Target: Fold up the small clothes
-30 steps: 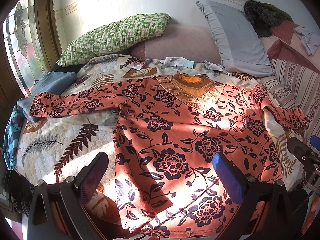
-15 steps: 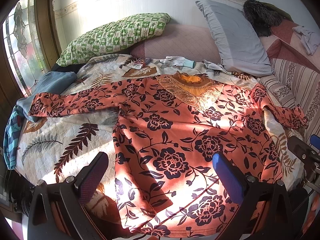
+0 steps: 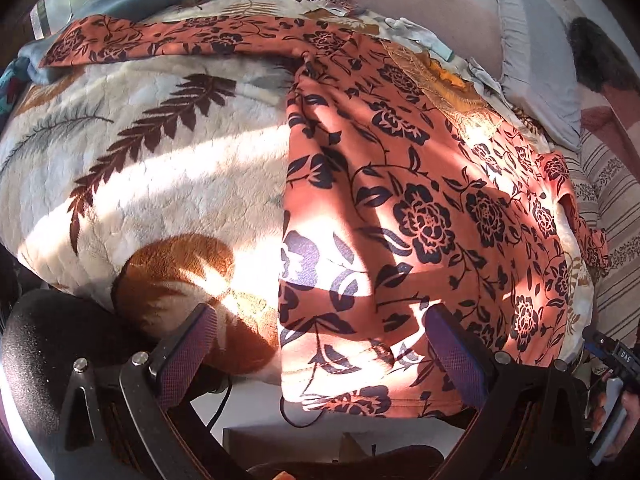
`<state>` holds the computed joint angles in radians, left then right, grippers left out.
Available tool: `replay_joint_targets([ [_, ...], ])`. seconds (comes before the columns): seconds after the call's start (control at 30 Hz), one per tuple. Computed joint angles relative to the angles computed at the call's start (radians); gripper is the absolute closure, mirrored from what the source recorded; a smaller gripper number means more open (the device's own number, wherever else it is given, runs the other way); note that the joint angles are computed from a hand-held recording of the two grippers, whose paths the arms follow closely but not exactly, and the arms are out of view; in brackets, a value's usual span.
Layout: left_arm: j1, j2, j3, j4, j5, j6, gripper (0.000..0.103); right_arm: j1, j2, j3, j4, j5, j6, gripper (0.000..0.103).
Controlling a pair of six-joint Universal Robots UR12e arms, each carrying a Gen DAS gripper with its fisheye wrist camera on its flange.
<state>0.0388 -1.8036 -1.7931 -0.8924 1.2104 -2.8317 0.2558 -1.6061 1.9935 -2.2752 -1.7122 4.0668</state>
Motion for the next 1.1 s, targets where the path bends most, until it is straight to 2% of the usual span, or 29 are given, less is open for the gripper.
replay_joint_targets([
  [0.07,0.006,-0.008,-0.003,-0.021,-0.015,0.003,0.0,-0.036,-0.027,0.059,-0.044,0.068,0.033,0.0],
  [0.13,0.006,-0.018,-0.001,-0.041,-0.006,-0.005,0.0,-0.05,-0.036,0.09,-0.072,0.087,0.053,0.0],
  [0.2,0.011,-0.024,-0.001,-0.059,-0.011,-0.011,0.001,-0.065,-0.043,0.126,-0.148,0.144,0.076,0.004],
  [0.27,0.016,-0.024,0.001,-0.074,-0.028,-0.007,0.01,-0.07,-0.042,0.145,-0.191,0.2,0.069,0.01],
  [0.33,0.02,-0.022,0.002,-0.084,-0.046,0.013,0.019,-0.067,-0.03,0.138,-0.155,0.204,0.06,0.011],
  [0.37,0.022,-0.022,0.004,-0.096,-0.049,0.022,0.028,-0.069,-0.027,0.144,-0.158,0.211,0.069,0.019],
  [0.4,0.025,-0.026,0.007,-0.113,-0.058,0.027,0.033,-0.073,-0.025,0.152,-0.176,0.221,0.079,0.038],
  [0.43,0.027,-0.032,0.014,-0.141,-0.063,0.029,0.04,-0.076,-0.021,0.157,-0.191,0.228,0.089,0.048],
  [0.47,0.029,-0.036,0.017,-0.153,-0.065,0.021,0.043,-0.076,-0.018,0.16,-0.197,0.225,0.093,0.062],
  [0.5,0.034,-0.037,0.015,-0.148,-0.07,0.014,0.046,-0.072,-0.014,0.157,-0.19,0.214,0.092,0.064],
  [0.53,0.035,-0.037,0.016,-0.146,-0.061,0.006,0.06,-0.071,-0.012,0.155,-0.193,0.213,0.083,0.067],
  [0.57,0.036,-0.036,0.015,-0.133,-0.05,0.005,0.089,-0.072,-0.013,0.156,-0.2,0.223,0.073,0.08],
  [0.6,0.041,-0.033,0.013,-0.126,-0.058,0.01,0.098,-0.075,-0.013,0.158,-0.209,0.236,0.065,0.091],
  [0.67,0.042,-0.019,0.0,-0.079,-0.045,0.006,0.098,-0.073,-0.018,0.155,-0.211,0.243,0.047,0.094],
  [0.8,0.062,0.036,-0.047,0.071,-0.039,-0.008,0.099,-0.06,-0.038,0.15,-0.249,0.261,0.018,0.096],
  [0.87,0.082,0.037,-0.035,0.036,-0.06,-0.013,0.099,-0.044,-0.051,0.139,-0.265,0.253,0.003,0.096],
  [0.9,0.087,0.029,-0.027,0.015,-0.046,-0.031,0.099,-0.036,-0.058,0.136,-0.268,0.243,0.0,0.096],
  [0.97,0.073,0.005,-0.017,0.012,0.075,-0.107,0.097,-0.033,-0.059,0.134,-0.25,0.241,0.006,0.096],
  [1.0,0.069,-0.011,-0.001,-0.027,0.113,-0.115,0.091,-0.035,-0.053,0.132,-0.212,0.244,0.009,0.093],
  [1.03,0.071,-0.021,0.012,-0.066,0.11,-0.115,0.081,-0.043,-0.05,0.134,-0.163,0.247,0.021,0.092],
  [1.07,0.08,-0.019,0.011,-0.066,0.068,-0.111,0.073,-0.051,-0.046,0.138,-0.13,0.252,0.049,0.092],
  [1.1,0.08,-0.012,0.006,-0.039,0.057,-0.106,0.064,-0.057,-0.046,0.147,-0.123,0.254,0.079,0.091],
])
